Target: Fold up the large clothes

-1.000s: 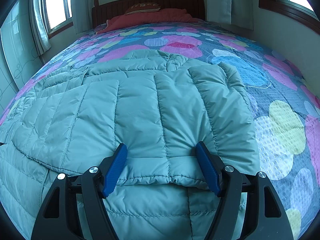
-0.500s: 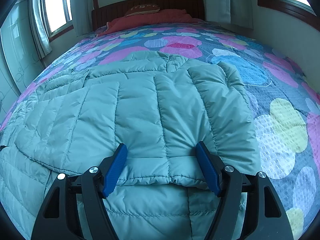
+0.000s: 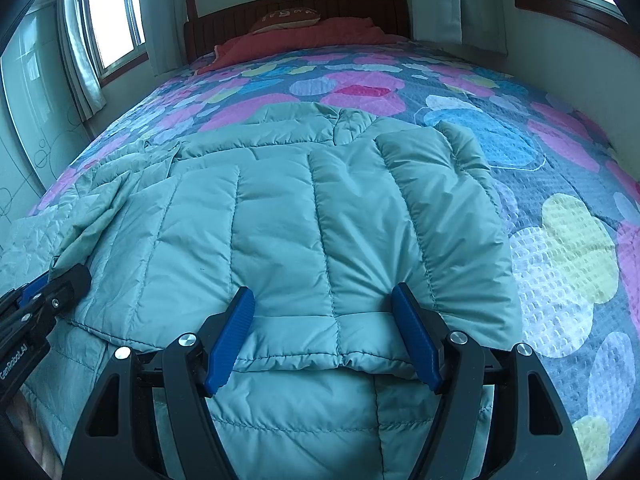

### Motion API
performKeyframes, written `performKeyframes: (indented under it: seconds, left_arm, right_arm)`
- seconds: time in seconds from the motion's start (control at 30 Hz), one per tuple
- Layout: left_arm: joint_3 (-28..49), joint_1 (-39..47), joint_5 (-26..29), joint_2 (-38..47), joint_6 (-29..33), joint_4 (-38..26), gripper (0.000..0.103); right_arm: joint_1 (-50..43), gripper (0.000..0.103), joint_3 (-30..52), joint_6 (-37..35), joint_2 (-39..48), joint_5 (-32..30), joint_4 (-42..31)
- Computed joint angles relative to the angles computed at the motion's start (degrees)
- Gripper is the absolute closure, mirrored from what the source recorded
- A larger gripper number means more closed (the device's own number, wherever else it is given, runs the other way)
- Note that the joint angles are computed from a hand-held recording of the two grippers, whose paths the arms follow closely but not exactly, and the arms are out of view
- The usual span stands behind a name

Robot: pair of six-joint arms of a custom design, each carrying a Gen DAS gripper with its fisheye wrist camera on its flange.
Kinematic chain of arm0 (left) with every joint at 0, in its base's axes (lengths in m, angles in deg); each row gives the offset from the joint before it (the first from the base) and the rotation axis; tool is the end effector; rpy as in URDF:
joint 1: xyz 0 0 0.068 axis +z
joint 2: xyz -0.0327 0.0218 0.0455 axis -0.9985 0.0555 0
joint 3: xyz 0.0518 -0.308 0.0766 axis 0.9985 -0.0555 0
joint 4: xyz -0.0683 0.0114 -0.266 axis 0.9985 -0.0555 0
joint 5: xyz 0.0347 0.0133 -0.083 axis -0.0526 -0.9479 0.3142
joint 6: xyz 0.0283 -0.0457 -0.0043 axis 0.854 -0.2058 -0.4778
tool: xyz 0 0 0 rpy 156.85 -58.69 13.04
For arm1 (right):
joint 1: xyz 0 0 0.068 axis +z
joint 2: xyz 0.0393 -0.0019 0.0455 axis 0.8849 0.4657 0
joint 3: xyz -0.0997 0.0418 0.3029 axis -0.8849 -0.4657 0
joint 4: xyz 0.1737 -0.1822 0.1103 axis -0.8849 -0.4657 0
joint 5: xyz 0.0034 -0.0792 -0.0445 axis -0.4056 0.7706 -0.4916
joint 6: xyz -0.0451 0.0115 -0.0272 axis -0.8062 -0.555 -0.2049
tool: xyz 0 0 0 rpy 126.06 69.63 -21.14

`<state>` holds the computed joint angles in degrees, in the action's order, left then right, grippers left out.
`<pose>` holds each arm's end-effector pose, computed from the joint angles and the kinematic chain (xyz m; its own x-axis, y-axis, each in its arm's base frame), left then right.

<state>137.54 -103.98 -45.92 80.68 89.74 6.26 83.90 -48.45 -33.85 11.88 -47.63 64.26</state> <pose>0.3315 -0.1114 0.2104 -0.6160 0.3184 -0.7205 0.5297 0.8444 -0.0798 0.2612 0.0854 0.1835 -0.6229 0.3924 -0.6768 0.4695 0.8795 0.0778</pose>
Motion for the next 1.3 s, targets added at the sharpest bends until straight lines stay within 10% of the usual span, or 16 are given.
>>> performKeyframes:
  seconds: [0.3, 0.73, 0.93, 1.3]
  left_arm:
    - [-2.43, 13.91, 10.00, -8.79, 2.69, -5.25, 0.045]
    - [6.77, 30.90, 9.19, 3.16, 4.47, -5.88, 0.045]
    - [8.11, 30.91, 10.33, 4.95, 3.73, -6.35, 0.045]
    - [9.05, 25.58, 9.32, 4.65, 3.42, -6.79, 0.041]
  right_arm:
    - [4.44, 0.033, 5.98, 3.93, -0.78, 0.45, -4.34]
    - [7.43, 0.033, 27.39, 1.90, 18.49, -7.62, -3.05]
    - [7.69, 0.093, 28.81, -0.29, 21.69, -9.85, -1.04]
    - [-0.18, 0.095, 12.03, -1.96, 5.08, -2.37, -0.39]
